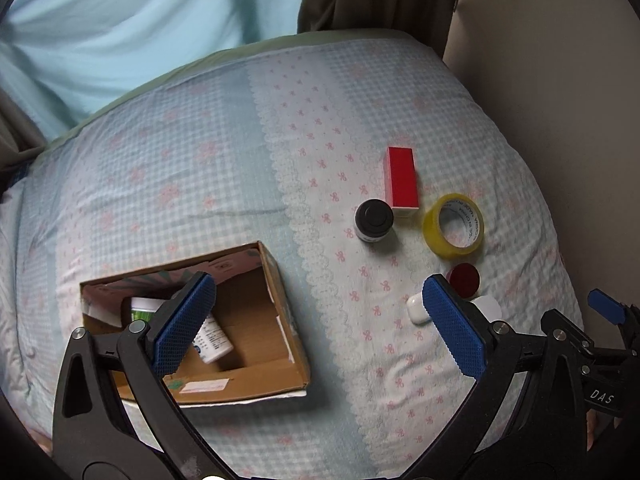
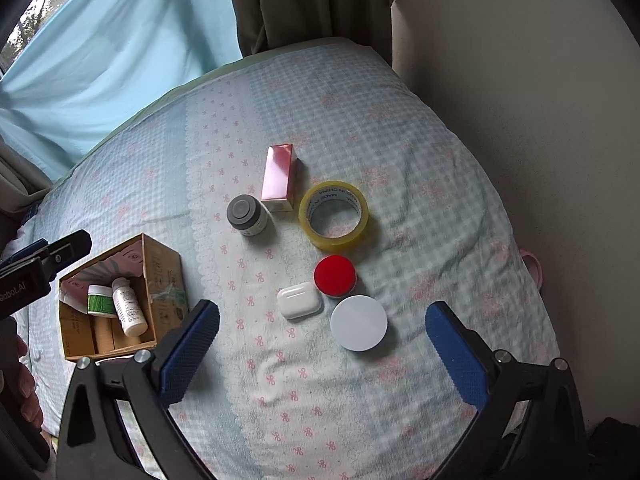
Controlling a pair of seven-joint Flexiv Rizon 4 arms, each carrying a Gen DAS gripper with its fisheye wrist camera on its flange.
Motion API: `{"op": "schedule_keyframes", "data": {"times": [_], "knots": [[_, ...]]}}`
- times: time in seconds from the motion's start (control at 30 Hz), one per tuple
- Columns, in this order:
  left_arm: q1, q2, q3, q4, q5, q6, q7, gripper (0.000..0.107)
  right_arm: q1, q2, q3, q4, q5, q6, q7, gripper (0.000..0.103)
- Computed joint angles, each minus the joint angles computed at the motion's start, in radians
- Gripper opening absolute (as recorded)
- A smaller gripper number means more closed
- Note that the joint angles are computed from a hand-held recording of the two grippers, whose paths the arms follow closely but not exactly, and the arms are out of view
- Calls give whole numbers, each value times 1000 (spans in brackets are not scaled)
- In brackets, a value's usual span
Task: Organize rigid objects
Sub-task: 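Grasp the black-lidded jar with the left tool while the right tool grasps the red-lidded jar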
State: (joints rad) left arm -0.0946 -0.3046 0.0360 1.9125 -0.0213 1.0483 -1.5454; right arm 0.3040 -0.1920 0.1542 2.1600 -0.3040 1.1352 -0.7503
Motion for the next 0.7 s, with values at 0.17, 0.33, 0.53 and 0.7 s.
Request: {"op": "schedule_keyframes", "data": {"times": [0.17,0.33,0.53,0.7], "knots": [[-20,-159,-25,-139,2,-77,30,103,-13,-89,-33,-10,25,81,50,103],[-46,-291,-22,-249,18,-128,78,103,-12,-179,-48,-49,36,87,79,99],[-66,-428,-13,-367,34,-144,135,103,14,-274,-77,-88,11,90,93,99],[-80,-529,-6,-462,45,-144,188,101,19,-373,-73,-148,8,79,72,82]]}}
